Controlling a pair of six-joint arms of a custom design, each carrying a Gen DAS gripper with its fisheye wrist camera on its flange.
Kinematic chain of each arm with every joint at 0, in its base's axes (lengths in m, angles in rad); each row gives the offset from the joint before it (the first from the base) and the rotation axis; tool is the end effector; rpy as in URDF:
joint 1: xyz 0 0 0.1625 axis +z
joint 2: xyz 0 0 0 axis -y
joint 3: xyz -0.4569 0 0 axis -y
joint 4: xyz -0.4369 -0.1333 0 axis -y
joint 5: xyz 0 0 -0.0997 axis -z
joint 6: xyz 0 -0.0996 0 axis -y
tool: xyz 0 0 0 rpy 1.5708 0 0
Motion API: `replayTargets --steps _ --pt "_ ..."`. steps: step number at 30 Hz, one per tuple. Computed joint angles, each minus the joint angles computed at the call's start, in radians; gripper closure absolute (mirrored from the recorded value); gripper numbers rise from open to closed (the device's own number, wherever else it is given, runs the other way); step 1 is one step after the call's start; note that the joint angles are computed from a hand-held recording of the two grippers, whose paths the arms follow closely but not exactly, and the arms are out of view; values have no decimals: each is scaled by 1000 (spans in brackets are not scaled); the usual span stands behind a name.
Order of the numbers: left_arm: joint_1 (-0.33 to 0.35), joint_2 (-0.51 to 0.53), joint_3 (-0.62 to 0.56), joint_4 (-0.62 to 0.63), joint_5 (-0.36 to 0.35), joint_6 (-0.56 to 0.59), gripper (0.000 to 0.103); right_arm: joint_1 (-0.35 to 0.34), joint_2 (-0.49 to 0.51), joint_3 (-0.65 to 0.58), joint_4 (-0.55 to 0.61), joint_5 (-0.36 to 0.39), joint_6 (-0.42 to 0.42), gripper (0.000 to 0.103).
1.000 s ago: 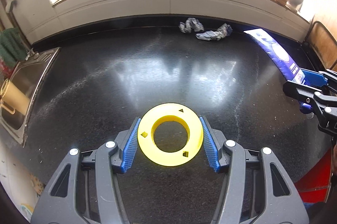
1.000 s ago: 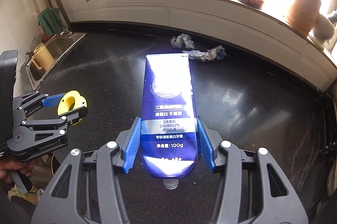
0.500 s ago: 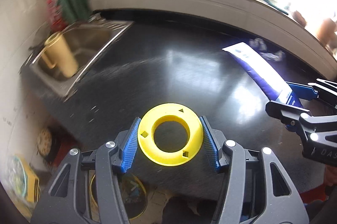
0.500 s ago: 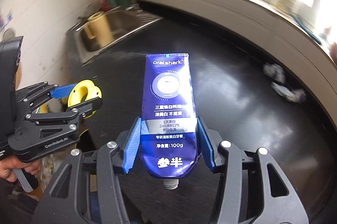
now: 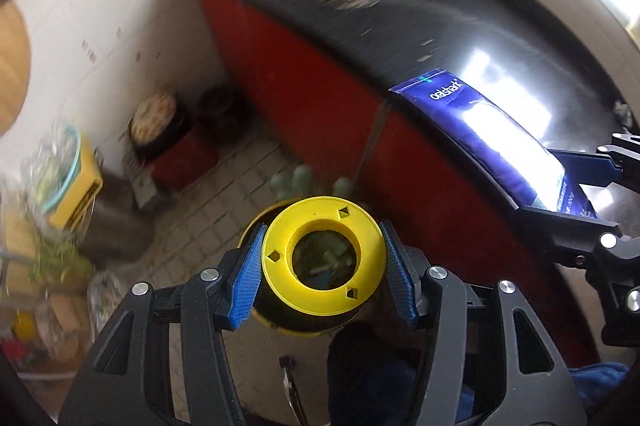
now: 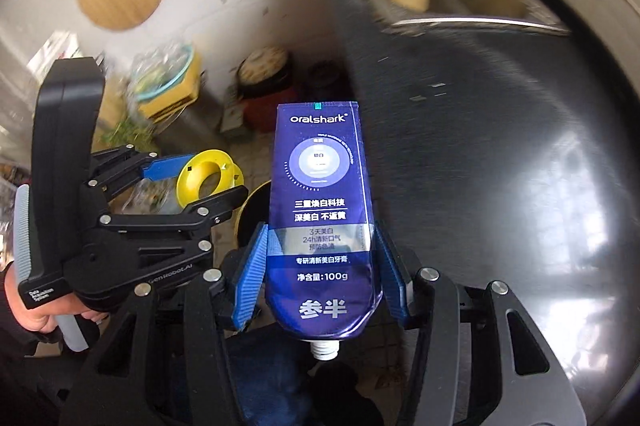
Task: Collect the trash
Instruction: 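Carry the tape ring and toothpaste tube over the bin and open both tools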
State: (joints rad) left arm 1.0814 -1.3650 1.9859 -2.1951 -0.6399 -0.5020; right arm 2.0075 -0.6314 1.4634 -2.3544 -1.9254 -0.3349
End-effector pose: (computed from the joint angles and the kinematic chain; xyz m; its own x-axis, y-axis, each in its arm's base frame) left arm -0.0697 -0.5844 0.2965 -0.6893 -0.1807 -0.7015 0.1579 0.9076 -0.3890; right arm 0.4101 -0.6452 0.0111 -0.6570 -0.6865 0.3116 -0.6760 0.7194 0.1597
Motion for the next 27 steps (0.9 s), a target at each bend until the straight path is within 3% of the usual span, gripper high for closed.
replayTargets --steps 9,19,20,22,27 --pt "130 -33 73 -111 -61 14 49 10 173 -119 120 -13 14 52" --pt "178 -10 71 -171 -104 95 48 10 232 -177 164 -31 28 51" --pt "182 -11 69 -171 -106 101 47 12 236 -182 167 -34 29 47" --pt "187 -12 66 -173 -112 117 28 11 239 -189 167 -38 30 37" --pt "179 -11 60 -183 -98 143 24 2 197 -156 126 -37 40 35"
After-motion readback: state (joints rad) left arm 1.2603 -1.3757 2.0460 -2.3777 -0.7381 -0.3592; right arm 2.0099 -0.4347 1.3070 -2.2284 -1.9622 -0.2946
